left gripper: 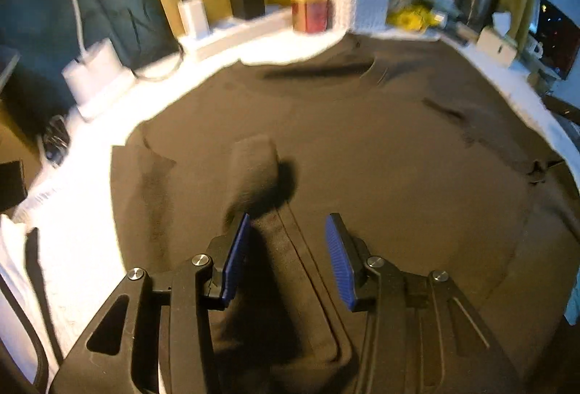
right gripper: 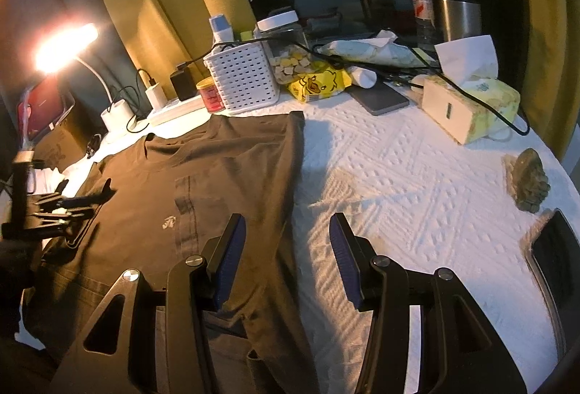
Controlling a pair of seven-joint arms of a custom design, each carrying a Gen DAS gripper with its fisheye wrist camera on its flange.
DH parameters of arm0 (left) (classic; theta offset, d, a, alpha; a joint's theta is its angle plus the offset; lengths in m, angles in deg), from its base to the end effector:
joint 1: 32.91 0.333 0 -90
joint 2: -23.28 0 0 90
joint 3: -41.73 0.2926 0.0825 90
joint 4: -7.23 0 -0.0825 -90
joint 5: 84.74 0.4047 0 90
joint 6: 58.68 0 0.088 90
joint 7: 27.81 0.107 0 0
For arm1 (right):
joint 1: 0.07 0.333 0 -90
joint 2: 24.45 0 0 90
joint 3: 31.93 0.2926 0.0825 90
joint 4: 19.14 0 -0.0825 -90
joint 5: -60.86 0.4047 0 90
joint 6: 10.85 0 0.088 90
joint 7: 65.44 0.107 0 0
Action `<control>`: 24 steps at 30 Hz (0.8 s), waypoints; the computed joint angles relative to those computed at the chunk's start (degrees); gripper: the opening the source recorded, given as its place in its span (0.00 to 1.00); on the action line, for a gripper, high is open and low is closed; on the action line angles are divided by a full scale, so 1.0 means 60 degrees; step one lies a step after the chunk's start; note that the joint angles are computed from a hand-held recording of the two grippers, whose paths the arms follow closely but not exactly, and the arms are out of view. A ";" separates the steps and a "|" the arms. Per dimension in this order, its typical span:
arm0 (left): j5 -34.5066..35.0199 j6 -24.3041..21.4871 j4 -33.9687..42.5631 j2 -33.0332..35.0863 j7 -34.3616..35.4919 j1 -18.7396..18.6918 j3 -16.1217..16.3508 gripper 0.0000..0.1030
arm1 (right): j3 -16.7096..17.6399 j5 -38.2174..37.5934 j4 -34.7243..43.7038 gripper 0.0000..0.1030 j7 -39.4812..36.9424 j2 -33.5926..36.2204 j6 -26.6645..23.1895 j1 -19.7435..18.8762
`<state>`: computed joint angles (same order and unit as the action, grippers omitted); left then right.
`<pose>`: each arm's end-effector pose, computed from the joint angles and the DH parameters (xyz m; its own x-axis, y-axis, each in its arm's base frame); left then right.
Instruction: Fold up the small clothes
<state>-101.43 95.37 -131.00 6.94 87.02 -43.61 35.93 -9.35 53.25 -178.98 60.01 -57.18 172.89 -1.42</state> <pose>0.4960 -0.1385 0.4478 -0.4749 -0.8799 -0.0162 -0.7306 0.4044 -0.5502 0.3937 0.1646 0.4392 0.0390 -0.9804 -0.1932 -0.5858 0.1342 -0.7993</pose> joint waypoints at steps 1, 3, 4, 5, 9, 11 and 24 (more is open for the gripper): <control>-0.0083 0.0125 0.0003 0.0068 0.0116 -0.0045 0.0039 0.41 | 0.0010 0.0005 0.0014 0.49 0.0005 0.0032 0.0024 -0.0019; -0.0099 0.0057 0.0081 0.0125 0.0176 -0.0041 0.0053 0.40 | 0.0015 0.0025 0.0047 0.49 0.0014 0.0100 0.0014 -0.0058; -0.0141 0.0058 0.0102 0.0146 0.0235 -0.0046 0.0072 0.37 | 0.0011 0.0032 0.0071 0.49 0.0019 0.0149 0.0010 -0.0075; -0.0175 0.0157 0.0071 0.0147 0.0297 -0.0041 0.0081 0.30 | -0.0001 0.0041 0.0074 0.49 0.0026 0.0176 0.0011 -0.0072; -0.0468 0.0274 0.0049 0.0168 0.0597 -0.0080 0.0230 0.02 | -0.0079 0.0029 0.0160 0.49 -0.0046 0.0345 0.0032 -0.0054; -0.0590 0.0437 -0.0083 0.0080 0.0662 -0.0086 0.0202 0.01 | -0.0087 0.0027 0.0192 0.49 -0.0073 0.0372 0.0006 -0.0051; -0.1232 0.0059 -0.0134 -0.0161 0.1118 -0.0329 -0.0037 0.07 | 0.0127 -0.0089 0.0331 0.49 0.0071 0.0359 -0.0118 -0.0104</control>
